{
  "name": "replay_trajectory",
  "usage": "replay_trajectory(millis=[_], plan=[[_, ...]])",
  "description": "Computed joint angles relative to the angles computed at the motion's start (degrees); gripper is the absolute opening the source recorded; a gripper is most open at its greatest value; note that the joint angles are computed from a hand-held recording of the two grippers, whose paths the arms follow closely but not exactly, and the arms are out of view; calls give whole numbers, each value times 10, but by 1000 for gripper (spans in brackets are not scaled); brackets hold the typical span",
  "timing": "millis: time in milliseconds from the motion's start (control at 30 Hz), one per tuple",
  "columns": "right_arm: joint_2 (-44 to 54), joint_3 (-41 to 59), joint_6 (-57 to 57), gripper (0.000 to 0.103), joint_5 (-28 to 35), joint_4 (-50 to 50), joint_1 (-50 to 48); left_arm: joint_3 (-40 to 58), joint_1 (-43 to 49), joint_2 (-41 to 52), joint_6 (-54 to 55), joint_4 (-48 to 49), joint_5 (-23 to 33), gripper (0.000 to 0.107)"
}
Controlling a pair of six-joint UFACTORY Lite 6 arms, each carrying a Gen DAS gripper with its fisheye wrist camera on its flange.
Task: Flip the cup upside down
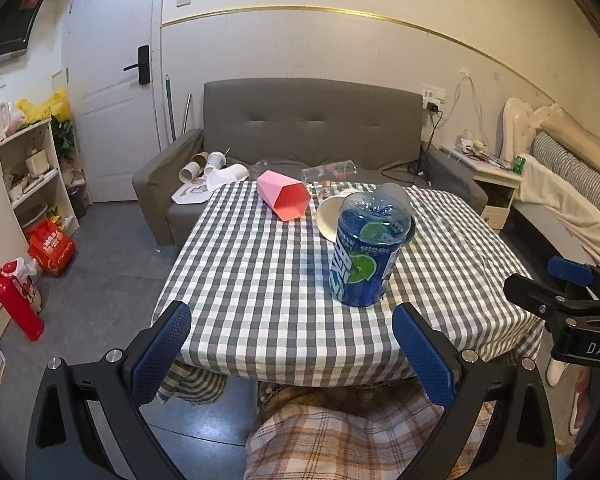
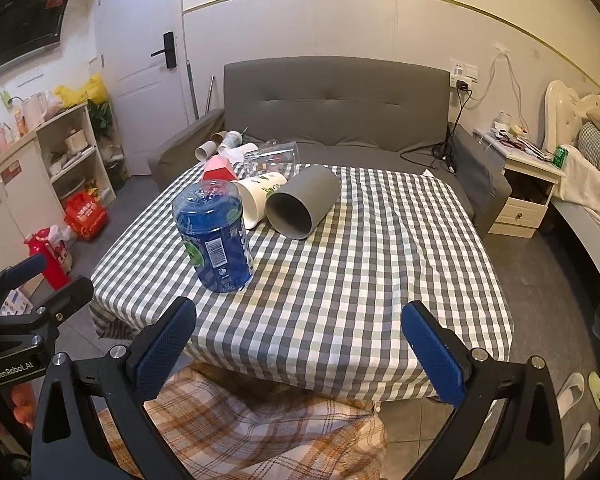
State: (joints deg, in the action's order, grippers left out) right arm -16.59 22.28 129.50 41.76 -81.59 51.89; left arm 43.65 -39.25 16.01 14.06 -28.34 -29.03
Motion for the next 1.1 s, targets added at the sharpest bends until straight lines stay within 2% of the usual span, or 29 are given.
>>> replay_trajectory(millis=[1100], plan=[[20,4,3,103,-7,3,-1,-7,2,-9,1,-8,-5,103]])
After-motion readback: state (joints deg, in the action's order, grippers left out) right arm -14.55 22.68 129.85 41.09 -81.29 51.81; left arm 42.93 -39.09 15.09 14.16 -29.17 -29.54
